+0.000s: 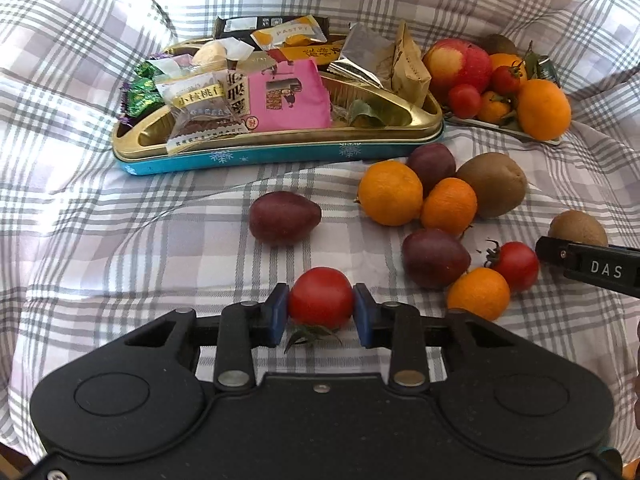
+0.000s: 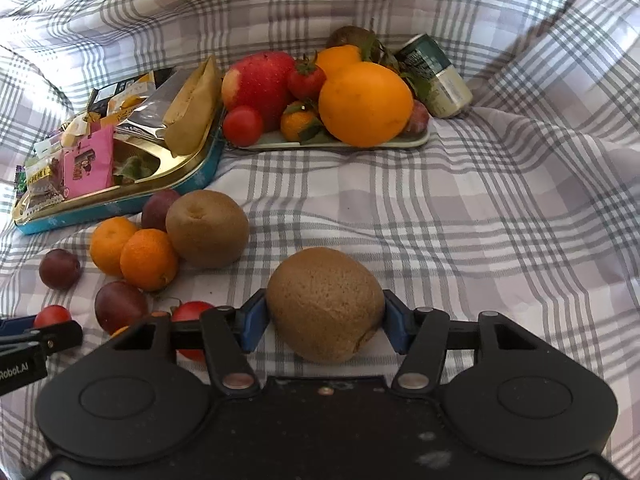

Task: Organize fruits
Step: 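Carry the tomato with the left tool while the right tool carries the kiwi to the tray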

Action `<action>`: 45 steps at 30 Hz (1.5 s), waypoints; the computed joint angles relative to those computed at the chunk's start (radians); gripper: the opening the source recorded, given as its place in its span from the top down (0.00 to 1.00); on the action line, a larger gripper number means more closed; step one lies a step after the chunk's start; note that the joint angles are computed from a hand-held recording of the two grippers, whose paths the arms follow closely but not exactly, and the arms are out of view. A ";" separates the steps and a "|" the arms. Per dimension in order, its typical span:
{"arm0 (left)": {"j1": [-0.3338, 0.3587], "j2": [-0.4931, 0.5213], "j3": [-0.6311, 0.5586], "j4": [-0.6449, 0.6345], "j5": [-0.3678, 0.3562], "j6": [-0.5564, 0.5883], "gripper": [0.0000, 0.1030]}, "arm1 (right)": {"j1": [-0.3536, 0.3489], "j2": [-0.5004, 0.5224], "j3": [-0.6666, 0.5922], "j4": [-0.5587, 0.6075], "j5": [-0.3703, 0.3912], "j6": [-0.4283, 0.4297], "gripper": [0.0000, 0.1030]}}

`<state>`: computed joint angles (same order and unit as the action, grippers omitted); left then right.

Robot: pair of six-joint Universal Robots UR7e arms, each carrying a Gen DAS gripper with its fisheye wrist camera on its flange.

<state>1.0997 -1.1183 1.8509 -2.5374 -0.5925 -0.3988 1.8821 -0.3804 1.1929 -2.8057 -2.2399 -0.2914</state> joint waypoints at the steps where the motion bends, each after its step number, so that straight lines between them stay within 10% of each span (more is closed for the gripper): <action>1: -0.006 -0.008 0.009 0.001 0.003 -0.006 0.59 | 0.001 -0.011 0.013 0.006 0.001 0.017 0.41; 45: -0.444 -0.440 0.432 0.700 -0.062 -0.917 0.59 | 0.147 -0.642 0.914 -0.176 0.119 0.160 0.41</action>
